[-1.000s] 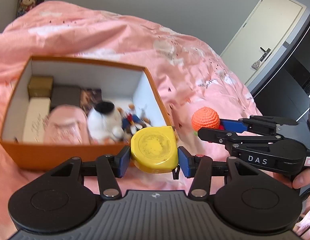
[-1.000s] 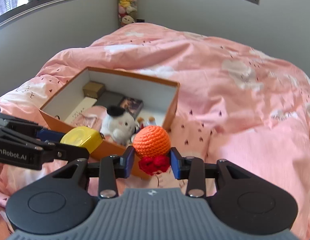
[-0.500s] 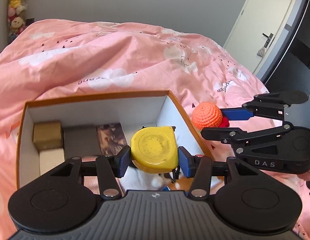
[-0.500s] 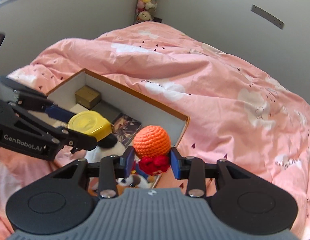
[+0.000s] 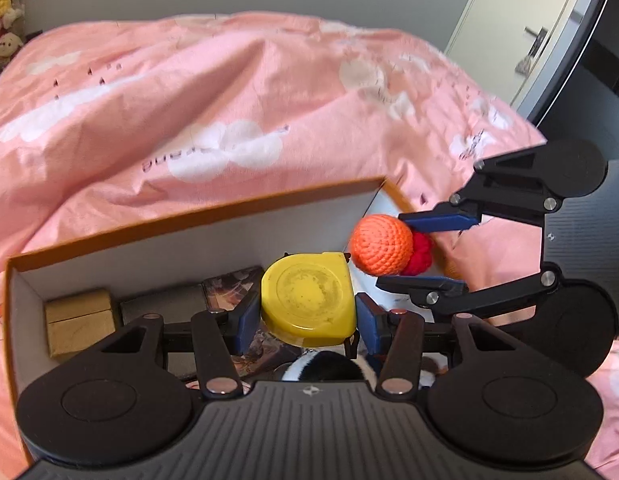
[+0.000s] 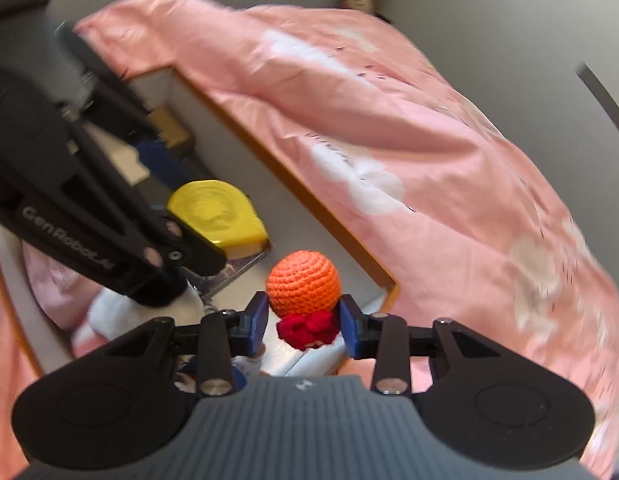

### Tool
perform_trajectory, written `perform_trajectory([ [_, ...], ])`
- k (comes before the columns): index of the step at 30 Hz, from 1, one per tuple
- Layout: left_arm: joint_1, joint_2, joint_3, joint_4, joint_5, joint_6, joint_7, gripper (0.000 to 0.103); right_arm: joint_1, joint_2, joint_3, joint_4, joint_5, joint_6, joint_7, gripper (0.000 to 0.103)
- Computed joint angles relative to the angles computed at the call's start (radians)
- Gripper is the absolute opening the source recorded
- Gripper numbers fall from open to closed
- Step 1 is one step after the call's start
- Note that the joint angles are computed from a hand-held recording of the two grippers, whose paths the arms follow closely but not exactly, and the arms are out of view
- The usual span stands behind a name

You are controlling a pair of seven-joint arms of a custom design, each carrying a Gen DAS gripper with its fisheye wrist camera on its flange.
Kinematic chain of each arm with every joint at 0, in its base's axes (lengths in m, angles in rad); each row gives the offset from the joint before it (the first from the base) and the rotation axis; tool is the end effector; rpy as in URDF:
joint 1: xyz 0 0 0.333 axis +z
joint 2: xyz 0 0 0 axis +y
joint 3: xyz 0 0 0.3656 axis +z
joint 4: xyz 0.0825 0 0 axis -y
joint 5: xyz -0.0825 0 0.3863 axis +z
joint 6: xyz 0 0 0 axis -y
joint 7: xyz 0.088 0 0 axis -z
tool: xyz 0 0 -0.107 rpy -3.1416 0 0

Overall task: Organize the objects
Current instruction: 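Lift the tape measure with the left tool while the right tool lifts the strawberry over the box, then lower the tape measure into the box with the left tool while the right tool drops the strawberry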

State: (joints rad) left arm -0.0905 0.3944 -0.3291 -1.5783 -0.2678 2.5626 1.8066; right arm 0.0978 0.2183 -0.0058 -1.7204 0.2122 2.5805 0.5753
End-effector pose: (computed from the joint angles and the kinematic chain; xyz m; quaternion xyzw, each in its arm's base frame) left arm 0.6877 -0.2557 0.5352 -0.5159 0.7892 -0.3267 0.0657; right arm 0.6817 0.0596 0.5767 -0.9002 0.2909 -0.2698 0.1794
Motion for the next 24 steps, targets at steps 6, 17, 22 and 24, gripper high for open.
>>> perform_trajectory([
  [6, -0.017, 0.053, 0.014, 0.059, 0.062, -0.052, -0.008, 0.058, 0.017, 0.084, -0.012, 0.086, -0.091, -0.072, -0.01, 0.04],
  [17, -0.059, 0.12, 0.03, 0.148, 0.15, -0.134, -0.034, 0.058, 0.041, 0.142, -0.032, 0.134, -0.218, -0.11, 0.004, 0.04],
  [22, -0.064, 0.139, 0.026, 0.172, 0.161, -0.156, -0.04, 0.058, 0.025, 0.118, -0.021, 0.11, -0.187, -0.088, -0.026, 0.051],
  [24, -0.069, 0.144, 0.027, 0.177, 0.163, -0.156, -0.047, 0.058, 0.022, 0.105, -0.023, 0.097, -0.179, -0.073, -0.027, 0.052],
])
